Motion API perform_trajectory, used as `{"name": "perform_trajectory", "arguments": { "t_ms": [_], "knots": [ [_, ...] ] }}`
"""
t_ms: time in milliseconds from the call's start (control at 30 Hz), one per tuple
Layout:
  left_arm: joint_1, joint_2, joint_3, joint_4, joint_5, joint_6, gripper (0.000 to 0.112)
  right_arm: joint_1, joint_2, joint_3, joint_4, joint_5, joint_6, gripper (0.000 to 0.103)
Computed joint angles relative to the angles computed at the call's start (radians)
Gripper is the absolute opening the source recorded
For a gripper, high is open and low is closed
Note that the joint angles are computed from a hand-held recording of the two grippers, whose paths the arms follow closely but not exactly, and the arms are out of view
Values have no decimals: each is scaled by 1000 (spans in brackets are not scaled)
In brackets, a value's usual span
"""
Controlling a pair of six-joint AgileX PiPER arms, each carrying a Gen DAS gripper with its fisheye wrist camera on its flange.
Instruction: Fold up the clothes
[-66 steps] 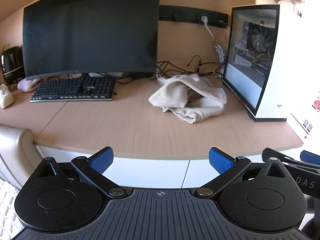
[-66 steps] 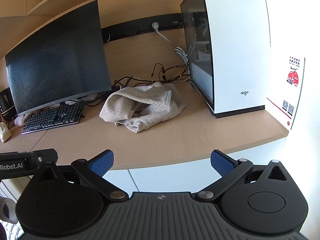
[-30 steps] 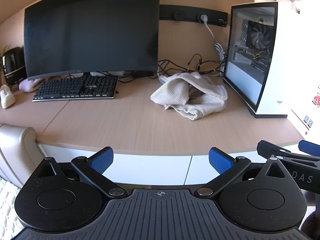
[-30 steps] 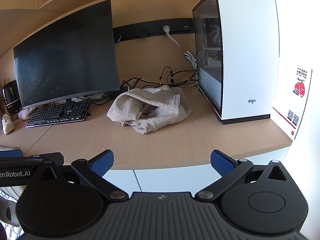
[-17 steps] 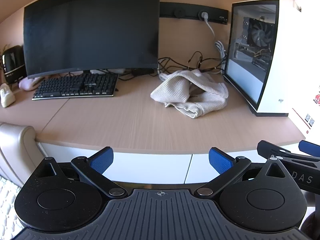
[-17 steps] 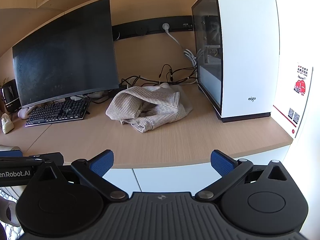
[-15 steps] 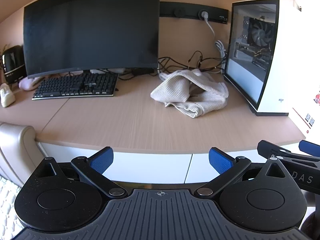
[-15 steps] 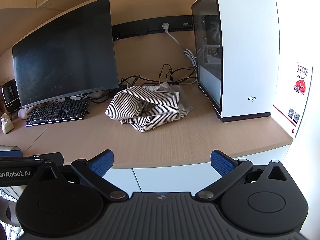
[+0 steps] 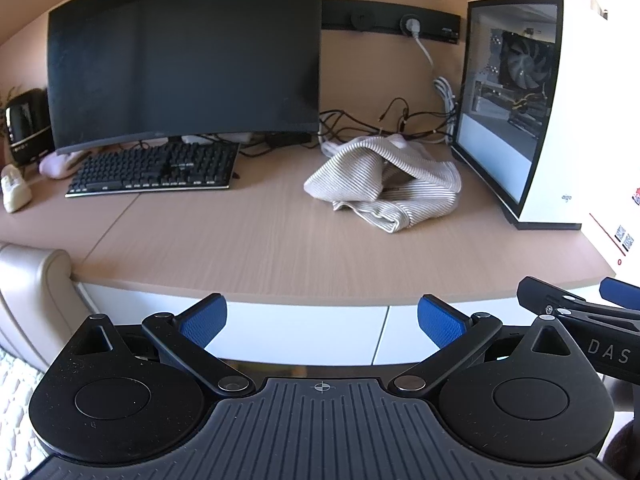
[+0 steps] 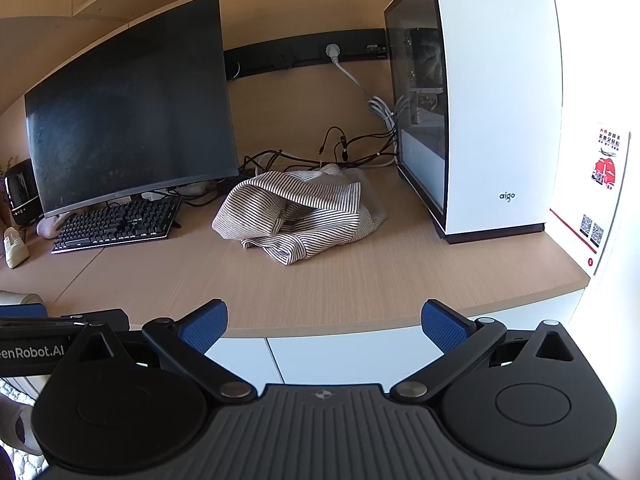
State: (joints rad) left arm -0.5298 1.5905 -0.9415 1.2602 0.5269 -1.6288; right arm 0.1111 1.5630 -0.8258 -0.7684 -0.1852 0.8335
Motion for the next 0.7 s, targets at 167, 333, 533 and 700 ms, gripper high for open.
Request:
{"name": "perform_trajectory", "arguments": {
  "t_ms": [167, 333, 533, 700],
  "knots": [
    [10, 2, 4, 8, -10, -12, 103, 6, 9, -8, -11, 7, 7, 103],
    [16, 5, 5, 3, -16, -8, 103, 8, 13, -11, -34, 11, 29, 103],
    [21, 11, 2, -1, -19, -6, 103, 12, 22, -20, -45, 15, 36, 103],
    [25, 17, -6, -10, -20, 6, 103, 6, 29, -29, -107, 15, 95, 103]
  ]
}}
